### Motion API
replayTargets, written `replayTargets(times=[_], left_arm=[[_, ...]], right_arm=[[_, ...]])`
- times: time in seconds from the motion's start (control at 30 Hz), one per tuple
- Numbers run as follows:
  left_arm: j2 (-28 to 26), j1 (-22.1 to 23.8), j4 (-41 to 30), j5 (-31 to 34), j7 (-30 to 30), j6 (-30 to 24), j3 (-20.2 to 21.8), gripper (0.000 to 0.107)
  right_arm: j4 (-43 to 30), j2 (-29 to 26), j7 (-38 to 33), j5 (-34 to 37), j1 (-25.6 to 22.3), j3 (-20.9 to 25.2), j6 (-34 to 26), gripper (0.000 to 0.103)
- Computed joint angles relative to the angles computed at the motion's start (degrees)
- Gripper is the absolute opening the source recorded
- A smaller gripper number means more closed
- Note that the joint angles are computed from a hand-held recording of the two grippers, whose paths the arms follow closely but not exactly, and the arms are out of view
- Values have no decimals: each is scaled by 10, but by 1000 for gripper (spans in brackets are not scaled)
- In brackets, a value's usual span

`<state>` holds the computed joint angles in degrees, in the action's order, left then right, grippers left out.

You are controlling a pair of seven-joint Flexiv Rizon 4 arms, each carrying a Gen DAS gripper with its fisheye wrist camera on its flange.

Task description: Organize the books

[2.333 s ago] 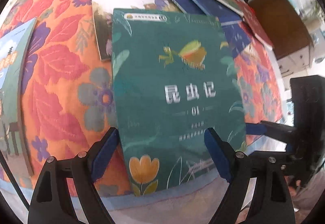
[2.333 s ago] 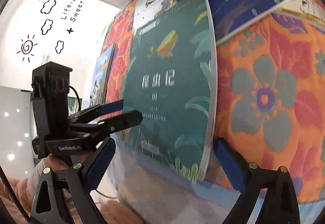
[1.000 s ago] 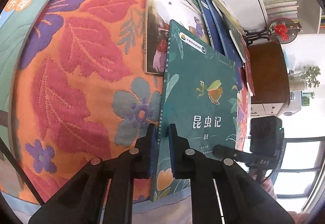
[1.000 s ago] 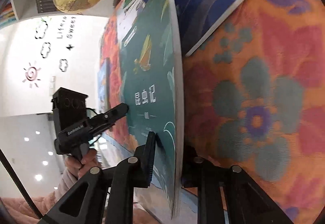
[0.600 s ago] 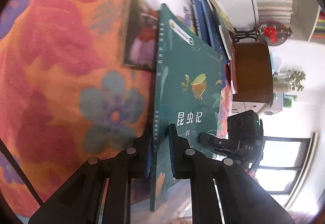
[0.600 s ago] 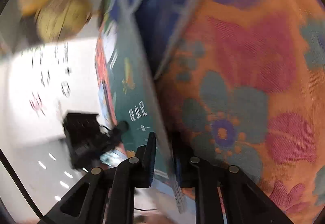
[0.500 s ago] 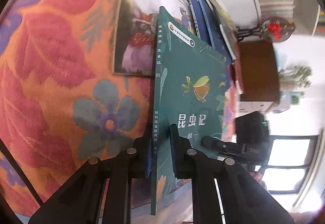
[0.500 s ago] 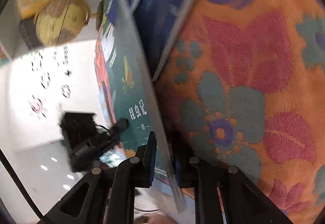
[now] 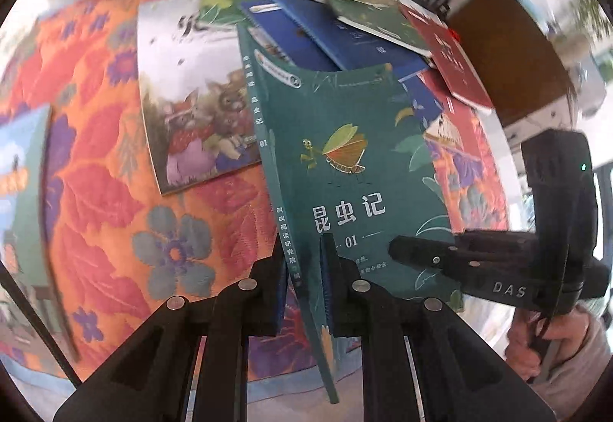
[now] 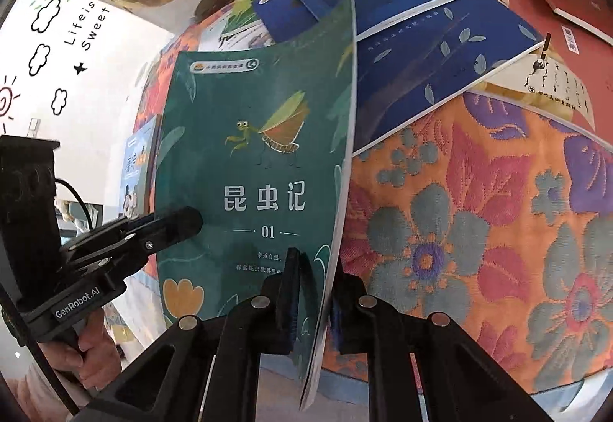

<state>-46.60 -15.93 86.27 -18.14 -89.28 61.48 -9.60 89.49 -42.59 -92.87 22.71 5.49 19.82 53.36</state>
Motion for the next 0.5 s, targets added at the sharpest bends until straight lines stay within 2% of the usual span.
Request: replayTargets(times=[0.17, 0.23, 0.5], left_arm=[[24, -9, 13, 20, 0, 3, 16, 12], [34, 1, 31, 13, 4, 13, 7, 12], [66, 7, 69, 23, -7, 34, 21, 12]], right_arm=[[22, 24, -54, 27, -17, 29, 29, 13], [24, 30, -62, 33, -15, 30, 28, 13], [19, 37, -73, 19, 27, 24, 36, 14]])
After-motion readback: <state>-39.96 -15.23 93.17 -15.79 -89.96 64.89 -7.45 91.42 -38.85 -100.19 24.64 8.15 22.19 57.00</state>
